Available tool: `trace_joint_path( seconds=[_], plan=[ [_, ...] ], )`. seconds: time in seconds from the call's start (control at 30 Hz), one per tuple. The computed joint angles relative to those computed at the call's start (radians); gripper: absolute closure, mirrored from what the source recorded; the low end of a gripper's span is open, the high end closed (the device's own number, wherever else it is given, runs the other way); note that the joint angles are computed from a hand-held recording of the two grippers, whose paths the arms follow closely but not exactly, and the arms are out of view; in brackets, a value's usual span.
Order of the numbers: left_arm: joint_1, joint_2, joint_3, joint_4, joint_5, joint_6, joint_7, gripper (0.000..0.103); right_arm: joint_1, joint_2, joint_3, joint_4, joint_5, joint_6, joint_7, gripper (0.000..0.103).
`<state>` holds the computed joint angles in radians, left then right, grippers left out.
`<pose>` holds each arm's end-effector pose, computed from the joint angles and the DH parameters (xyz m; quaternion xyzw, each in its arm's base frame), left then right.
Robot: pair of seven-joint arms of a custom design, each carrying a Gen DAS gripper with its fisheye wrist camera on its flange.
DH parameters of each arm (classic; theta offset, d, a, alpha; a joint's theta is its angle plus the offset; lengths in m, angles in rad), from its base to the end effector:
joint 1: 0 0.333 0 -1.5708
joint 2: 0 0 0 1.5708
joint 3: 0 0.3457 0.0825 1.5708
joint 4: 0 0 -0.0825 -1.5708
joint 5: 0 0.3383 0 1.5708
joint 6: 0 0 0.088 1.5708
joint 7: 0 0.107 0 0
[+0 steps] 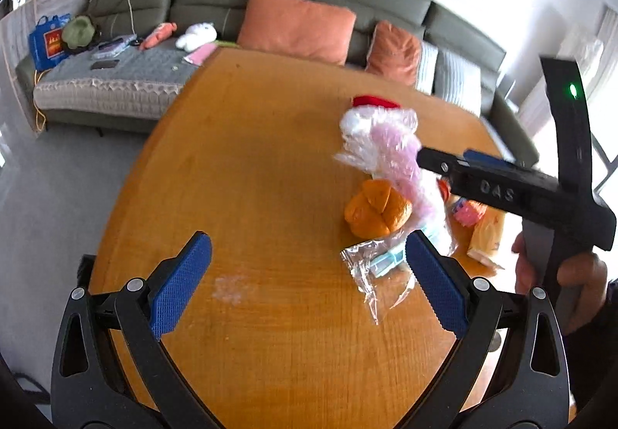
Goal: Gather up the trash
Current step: 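Grasp the pink-filled plastic bag with the right tool while the left tool grasps the orange peel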
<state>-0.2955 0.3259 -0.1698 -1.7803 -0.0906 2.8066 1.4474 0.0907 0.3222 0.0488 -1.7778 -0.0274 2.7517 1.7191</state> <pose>0.5961 -0.2773 0.5096 -0.5793 0.7371 -0.3281 0.1158 0.6503 0.0881 0.5037 -0.6716 0.6681 -0.1933 0.2554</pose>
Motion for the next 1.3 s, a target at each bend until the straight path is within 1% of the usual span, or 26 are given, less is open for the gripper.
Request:
trace_joint_path(
  seconds=[0.07, 0.1, 0.13, 0.17, 0.2, 0.23, 0.27, 0.3, 0.37, 0.43, 0.47, 0.6, 0.63, 0.77, 0.87, 0.9, 0.93, 0.97, 1.0, 1.03, 1.07, 1.13, 1.23, 1.3],
  plan=[
    [-0.047, 0.026, 0.039, 0.042, 0.07, -0.034, -0.051, 0.006, -0.007, 0.039, 0.002, 0.049, -0.006, -0.044, -0.027, 0.022],
    [-0.057, 0.031, 0.045, 0.047, 0.091, -0.04, -0.063, 0.006, -0.028, 0.066, 0.02, 0.081, 0.019, -0.062, -0.067, 0.022],
    [-0.062, 0.046, 0.045, 0.069, 0.103, -0.055, -0.068, 0.006, -0.033, 0.074, 0.025, 0.089, 0.03, -0.069, -0.079, 0.023],
    [-0.062, 0.058, 0.042, 0.085, 0.108, -0.068, -0.069, 0.006, -0.043, 0.094, 0.035, 0.119, 0.05, -0.1, -0.098, 0.027],
    [-0.064, 0.071, 0.039, 0.105, 0.112, -0.082, -0.069, 0.006, -0.059, 0.112, 0.052, 0.148, 0.082, -0.139, -0.124, 0.044],
    [-0.066, 0.089, 0.036, 0.132, 0.114, -0.102, -0.069, 0.006, -0.077, 0.125, 0.071, 0.169, 0.126, -0.172, -0.147, 0.055],
    [-0.068, 0.103, 0.032, 0.152, 0.114, -0.115, -0.07, 0.006, -0.081, 0.121, 0.073, 0.162, 0.15, -0.166, -0.154, 0.07],
    [-0.068, 0.126, 0.027, 0.189, 0.111, -0.139, -0.066, 0.006, -0.087, 0.11, 0.08, 0.144, 0.176, -0.14, -0.172, 0.079],
    [-0.077, 0.151, 0.031, 0.229, 0.119, -0.16, -0.068, 0.006, -0.103, 0.081, 0.096, 0.109, 0.233, -0.094, -0.207, 0.083],
    [-0.084, 0.181, 0.032, 0.272, 0.128, -0.176, -0.063, 0.006, -0.115, 0.048, 0.1, 0.075, 0.284, -0.044, -0.229, 0.084],
    [-0.079, 0.195, 0.02, 0.293, 0.118, -0.188, -0.046, 0.006, -0.114, 0.04, 0.096, 0.07, 0.295, -0.031, -0.231, 0.084],
    [-0.078, 0.292, -0.008, 0.452, 0.083, -0.285, 0.02, 0.006, -0.118, -0.01, 0.073, 0.035, 0.333, 0.009, -0.223, 0.084],
    [-0.083, 0.333, -0.014, 0.522, 0.077, -0.329, 0.037, 0.006, -0.119, -0.022, 0.067, 0.023, 0.34, 0.017, -0.218, 0.084],
    [-0.12, 0.445, -0.001, 0.713, 0.086, -0.454, 0.073, 0.006, -0.116, -0.043, 0.045, 0.009, 0.346, 0.029, -0.188, 0.084],
    [-0.158, 0.513, 0.039, 0.831, 0.12, -0.542, 0.037, 0.006, -0.113, -0.053, 0.031, 0.001, 0.334, 0.032, -0.166, 0.083],
    [-0.162, 0.52, 0.045, 0.838, 0.126, -0.553, 0.024, 0.011, -0.113, -0.056, 0.029, -0.004, 0.333, 0.034, -0.162, 0.083],
    [-0.161, 0.528, 0.044, 0.849, 0.126, -0.57, 0.021, 0.019, -0.112, -0.058, 0.027, -0.008, 0.331, 0.037, -0.155, 0.083],
    [-0.156, 0.537, 0.033, 0.86, 0.116, -0.587, 0.024, 0.023, -0.116, -0.058, 0.027, -0.007, 0.333, 0.037, -0.157, 0.083],
    [-0.155, 0.555, 0.027, 0.892, 0.109, -0.611, 0.025, 0.031, -0.118, -0.061, 0.028, -0.012, 0.336, 0.042, -0.156, 0.083],
    [-0.156, 0.555, 0.023, 0.889, 0.106, -0.619, 0.029, 0.033, -0.118, -0.063, 0.028, -0.017, 0.337, 0.046, -0.154, 0.083],
    [-0.158, 0.537, 0.027, 0.851, 0.112, -0.591, 0.029, 0.034, -0.116, -0.065, 0.027, -0.018, 0.335, 0.049, -0.15, 0.083],
    [-0.146, 0.483, 0.019, 0.738, 0.104, -0.494, 0.034, 0.042, -0.115, -0.07, 0.027, -0.027, 0.334, 0.054, -0.148, 0.083],
    [-0.114, 0.419, -0.001, 0.627, 0.06, -0.419, 0.029, 0.043, -0.11, -0.081, 0.03, -0.035, 0.33, 0.057, -0.148, 0.083],
    [-0.105, 0.367, -0.003, 0.549, 0.047, -0.37, 0.031, 0.043, -0.103, -0.088, 0.029, -0.04, 0.325, 0.06, -0.145, 0.083]
  ],
)
